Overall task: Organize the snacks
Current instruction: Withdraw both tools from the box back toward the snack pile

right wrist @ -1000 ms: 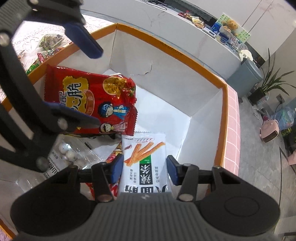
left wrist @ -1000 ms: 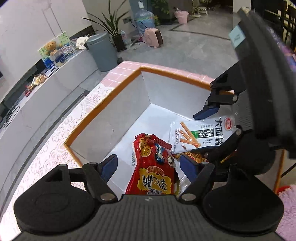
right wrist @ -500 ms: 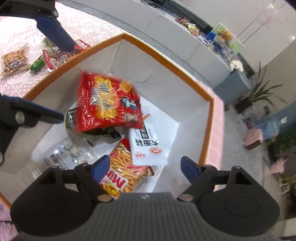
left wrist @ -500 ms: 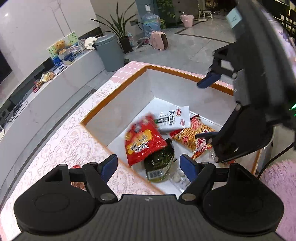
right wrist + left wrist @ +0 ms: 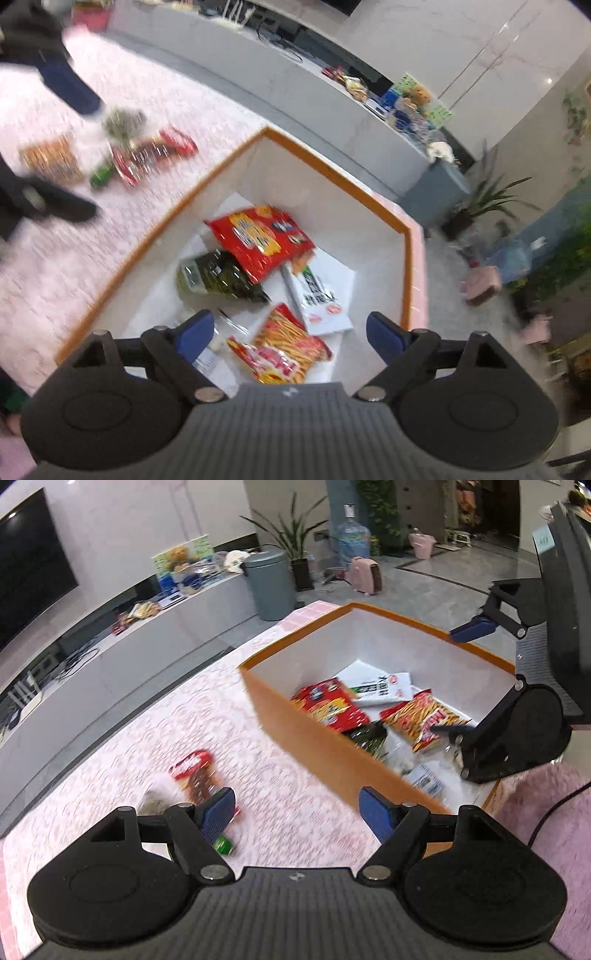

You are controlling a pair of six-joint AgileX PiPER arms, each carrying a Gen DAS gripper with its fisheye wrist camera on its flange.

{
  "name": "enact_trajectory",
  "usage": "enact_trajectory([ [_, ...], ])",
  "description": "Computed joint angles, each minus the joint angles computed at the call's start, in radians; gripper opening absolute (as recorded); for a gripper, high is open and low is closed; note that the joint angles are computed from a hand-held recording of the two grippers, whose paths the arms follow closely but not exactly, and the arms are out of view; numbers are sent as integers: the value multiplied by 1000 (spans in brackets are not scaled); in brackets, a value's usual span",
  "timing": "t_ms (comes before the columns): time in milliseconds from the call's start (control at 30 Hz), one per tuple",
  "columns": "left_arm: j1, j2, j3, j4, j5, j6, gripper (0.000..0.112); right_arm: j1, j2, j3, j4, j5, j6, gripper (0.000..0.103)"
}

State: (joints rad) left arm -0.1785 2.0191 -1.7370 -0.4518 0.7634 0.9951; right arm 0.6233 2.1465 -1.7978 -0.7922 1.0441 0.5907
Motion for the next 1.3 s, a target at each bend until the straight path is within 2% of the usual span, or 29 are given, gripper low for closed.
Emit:
enact_trajectory([
  [133,58,-40,82,-44,-35,22,89,14,-28,34,8,-12,97,87],
  [367,170,-88,208,-118,-127,54,89,97,-77,98,-104,-69,460,87],
  [467,223,-87,221,-178,-123,78,89,144,-39,53,-127,-86,533,87],
  [600,288,-73,224,-248,-93,116,88,187,19,2,-122,-161,601,87],
  [800,347,-47,242,-271,-81,142,83,226,165,-195,-26,-167,564,87],
  [1000,390,-17,248,-308,-73,148,71,227,255,-322,54,-163,556,83],
  [1133,407,15,221,-327,-55,131,70,226,318,-417,81,-123,538,83],
  [1167,412,24,211,-338,-46,132,66,224,334,-439,88,-115,533,83],
  [1300,416,54,192,-364,-62,142,64,212,372,-499,131,-102,505,79],
])
